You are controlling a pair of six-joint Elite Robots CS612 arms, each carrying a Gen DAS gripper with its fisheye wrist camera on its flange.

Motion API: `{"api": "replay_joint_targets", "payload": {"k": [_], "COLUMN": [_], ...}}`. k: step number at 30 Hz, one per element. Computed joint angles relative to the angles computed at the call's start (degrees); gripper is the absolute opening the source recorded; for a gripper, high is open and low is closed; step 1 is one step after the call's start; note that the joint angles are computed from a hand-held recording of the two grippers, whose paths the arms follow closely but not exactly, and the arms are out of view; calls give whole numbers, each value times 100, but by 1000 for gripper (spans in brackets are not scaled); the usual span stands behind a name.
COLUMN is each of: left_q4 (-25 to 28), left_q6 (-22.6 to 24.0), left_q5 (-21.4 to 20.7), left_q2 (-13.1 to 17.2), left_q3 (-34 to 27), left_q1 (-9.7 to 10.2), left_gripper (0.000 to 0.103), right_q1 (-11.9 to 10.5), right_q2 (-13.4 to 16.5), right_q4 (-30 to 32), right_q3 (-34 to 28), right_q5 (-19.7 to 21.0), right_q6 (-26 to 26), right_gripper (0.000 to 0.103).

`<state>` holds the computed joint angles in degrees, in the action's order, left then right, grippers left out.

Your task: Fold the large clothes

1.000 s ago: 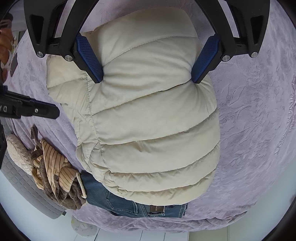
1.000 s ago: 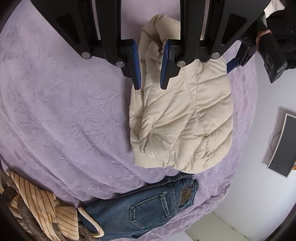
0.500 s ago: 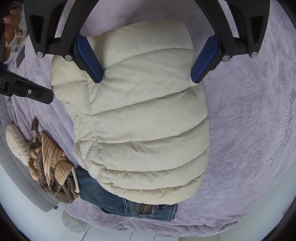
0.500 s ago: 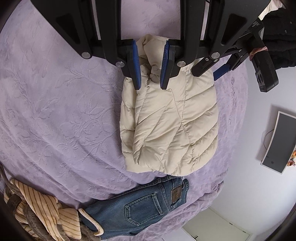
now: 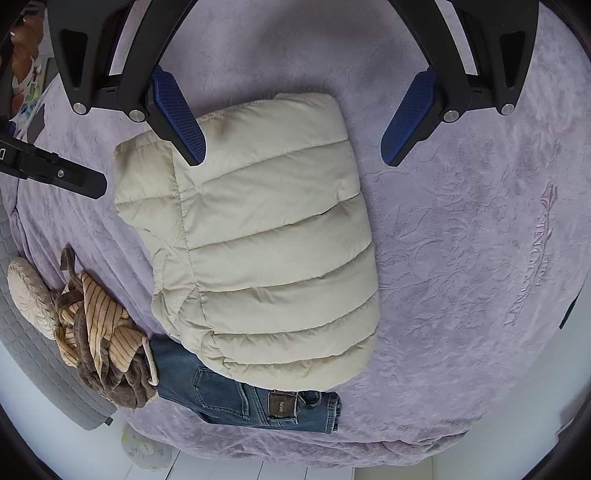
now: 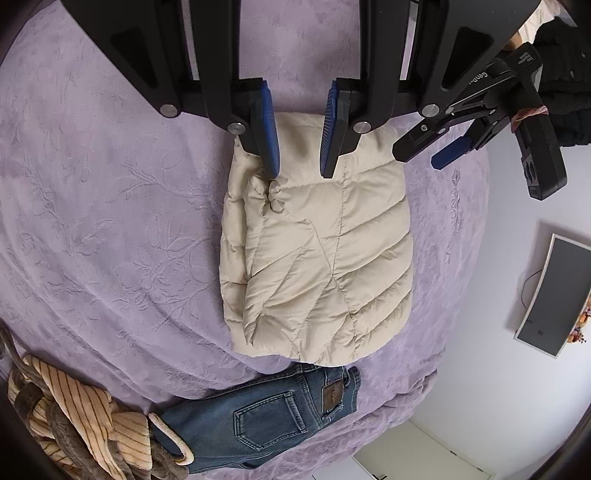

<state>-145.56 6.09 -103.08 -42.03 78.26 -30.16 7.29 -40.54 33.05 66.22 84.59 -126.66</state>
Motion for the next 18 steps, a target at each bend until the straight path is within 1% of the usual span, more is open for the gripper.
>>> {"api": "replay_joint_targets", "payload": {"k": [5, 7, 9, 14, 16, 17, 18], "left_q4": [-35, -94, -136, -193, -212, -253, -327], "left_q6": [-76, -155, -260, -300, -304, -321, -354], "left_q5": [247, 206, 191, 342, 436, 495, 542], "left_q2": [-199, -271, -344, -500, -560, -593, -627], "left_q3": [212, 295, 372, 489, 528, 555, 592], "left_q1": [16, 44, 65, 68, 65, 62, 61], "left_gripper": [96, 96, 102, 102, 102, 102, 102], "right_q1": [79, 107, 134, 216, 264, 295, 328], "right_q2": [-37, -50, -73, -124, -148, -163, -183], "right_q4": [97, 145, 184, 387, 491, 550, 596], "right_q3": [5, 2, 4, -50, -91, -117, -140], "right_q5": [-11, -11, -3, 136, 263, 358, 474], "right_q6": [71, 92, 113, 40, -24, -45, -73], "right_gripper": [25, 25, 25, 26, 43, 57, 62]}}
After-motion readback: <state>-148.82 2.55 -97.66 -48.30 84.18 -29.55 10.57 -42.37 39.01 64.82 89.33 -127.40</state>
